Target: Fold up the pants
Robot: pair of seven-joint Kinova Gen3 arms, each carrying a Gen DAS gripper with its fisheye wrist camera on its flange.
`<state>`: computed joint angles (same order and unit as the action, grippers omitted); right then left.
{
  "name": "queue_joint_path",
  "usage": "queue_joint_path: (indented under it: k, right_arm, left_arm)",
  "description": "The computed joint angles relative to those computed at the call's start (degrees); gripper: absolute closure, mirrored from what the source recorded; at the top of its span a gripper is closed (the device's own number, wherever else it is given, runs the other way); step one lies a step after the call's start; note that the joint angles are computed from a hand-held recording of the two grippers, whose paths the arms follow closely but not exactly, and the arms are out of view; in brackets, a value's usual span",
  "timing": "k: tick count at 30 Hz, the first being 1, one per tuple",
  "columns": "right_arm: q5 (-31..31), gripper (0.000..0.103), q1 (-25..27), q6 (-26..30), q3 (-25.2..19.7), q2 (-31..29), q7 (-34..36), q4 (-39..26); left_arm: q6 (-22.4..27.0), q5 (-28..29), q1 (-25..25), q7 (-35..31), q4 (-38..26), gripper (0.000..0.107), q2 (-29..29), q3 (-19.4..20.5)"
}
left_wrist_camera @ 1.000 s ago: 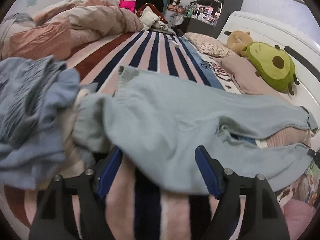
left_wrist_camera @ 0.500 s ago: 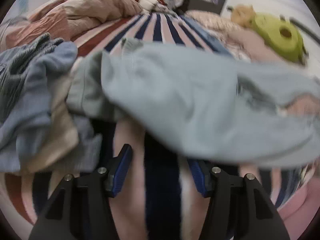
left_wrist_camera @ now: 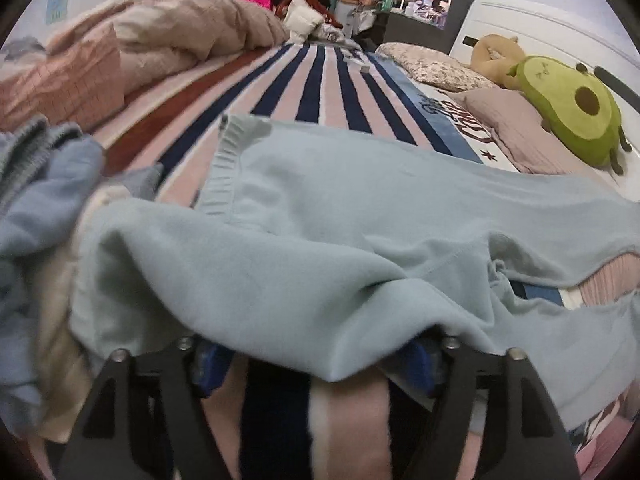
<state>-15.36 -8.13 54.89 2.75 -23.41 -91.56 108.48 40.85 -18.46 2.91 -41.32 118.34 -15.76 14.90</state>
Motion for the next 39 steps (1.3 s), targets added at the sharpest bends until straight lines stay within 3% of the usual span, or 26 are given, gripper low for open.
queue_joint_path:
  k: [2,5,7,9,10,17,20,23,27,28,31,35,39]
  right_arm:
    - [-0.1,0.098,-0.2,-0.2,0.0,0.6,0.1,-0.2]
    - [-0.4,0.098,-0.4,-0.6,-0.1,1.5,0.3,-0.3]
    - [-0.6,0.098,-0.6,-0.6,-0.3,2.1,0.3,-0.4]
    - [-0.5,0.097,-0.5,-0.7,-0.6,2.1,0.2,-0.4]
    - [-0.4,0.097,-0.3,-0.7,-0.7,1.9,0.1,-0.4]
    - [1.5,0.093,1.1,2.4,-0.4,-0.7,-1.0,-0.5]
    - [0.1,0.079,0.4,3.9,1.8,-1.2,0.2,0.3]
    - [-2.3,0.077,-0.6,4.4,3.8,-0.6,2.7,1.5]
    - [-7.2,0.075,-1.6,2.9,6.1,1.7,6.8,3.4]
    - [-7.6,0.075,-1.5,2.3,5.4,2.2,7.3,3.6]
    - [-6.4,0.1,-0.5,1.5,3.0,2.9,7.9,3.0]
    - [0.8,0.102,2.2,-2.1,-3.0,0.7,3.6,1.9]
    - [2.2,0.102,1.6,-4.0,-2.2,-1.0,2.2,0.8]
  left_arm:
    - [-3.0,3.0,1.2,-2.5,0.8,0.038,0.7,-2.8]
    - [-4.8,2.9,0.0,-1.1,0.8,0.039,2.0,-1.6]
    - [-5.9,3.9,0.7,-2.0,0.6,0.067,2.4,-2.2]
    - [-6.0,4.7,1.2,-2.9,0.3,0.089,2.5,-2.5]
    - [-5.7,4.7,1.3,-2.9,0.2,0.092,2.2,-2.3]
    - [0.7,1.6,-0.7,0.1,0.5,0.094,-6.4,2.7]
    - [3.3,3.8,-0.2,-1.9,0.7,0.095,-9.8,2.1]
    - [6.7,5.3,-0.5,-3.4,0.3,0.095,-11.5,3.4]
    - [9.2,9.2,0.6,-5.4,0.9,0.094,-13.7,1.9]
    - [9.5,9.6,0.3,-5.7,1.1,0.094,-13.9,2.1]
    - [10.7,10.9,0.2,-7.3,1.2,0.093,-14.0,1.5]
    - [12.3,12.5,0.7,-9.5,0.7,0.093,-14.4,1.0]
    - [13.6,13.8,0.6,-10.9,0.7,0.093,-16.0,0.6]
